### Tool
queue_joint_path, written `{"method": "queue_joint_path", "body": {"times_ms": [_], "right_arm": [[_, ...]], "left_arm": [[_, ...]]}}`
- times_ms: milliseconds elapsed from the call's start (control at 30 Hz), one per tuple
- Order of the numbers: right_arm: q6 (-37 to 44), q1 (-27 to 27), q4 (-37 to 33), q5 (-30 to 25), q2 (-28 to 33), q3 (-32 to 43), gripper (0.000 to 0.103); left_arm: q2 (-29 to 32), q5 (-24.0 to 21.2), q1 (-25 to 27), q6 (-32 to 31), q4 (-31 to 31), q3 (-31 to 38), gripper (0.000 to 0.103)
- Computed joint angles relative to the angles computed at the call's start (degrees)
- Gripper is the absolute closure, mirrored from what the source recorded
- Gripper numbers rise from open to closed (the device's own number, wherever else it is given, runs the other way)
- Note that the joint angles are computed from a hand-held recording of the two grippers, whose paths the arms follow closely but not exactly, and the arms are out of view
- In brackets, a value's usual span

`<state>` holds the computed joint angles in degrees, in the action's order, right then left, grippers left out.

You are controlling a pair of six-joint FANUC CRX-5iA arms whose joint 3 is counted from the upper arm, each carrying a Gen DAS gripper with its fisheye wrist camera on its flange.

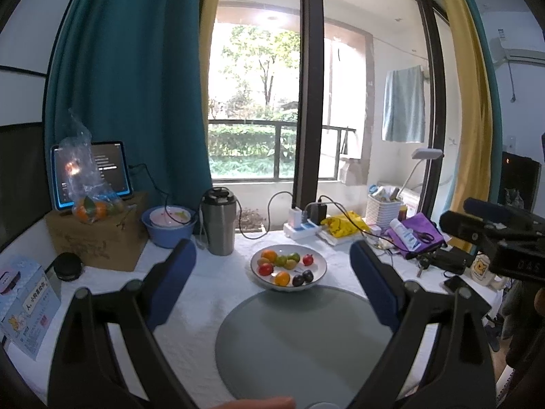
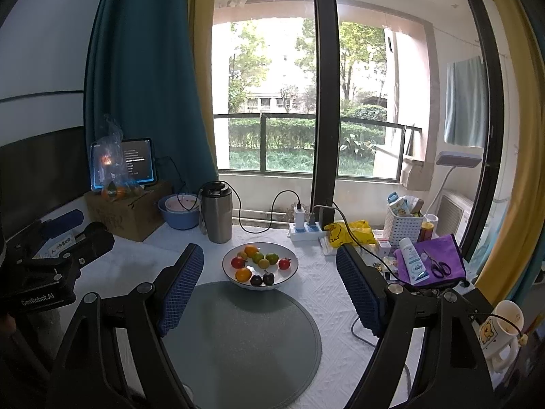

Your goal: Organize fruits

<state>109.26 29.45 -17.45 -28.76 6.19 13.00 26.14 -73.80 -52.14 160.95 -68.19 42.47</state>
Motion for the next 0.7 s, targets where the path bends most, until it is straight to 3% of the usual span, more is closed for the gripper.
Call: {"method": "queue_joint_path", "body": {"times_ms": [700], "right_arm": [[-0.7,0.2,0.7,0.4,0.1,-0.3,0.020]], "left_arm": [[-0.2,0.5,-0.4,0.4,-0.8,-0.5,0.010]]}}
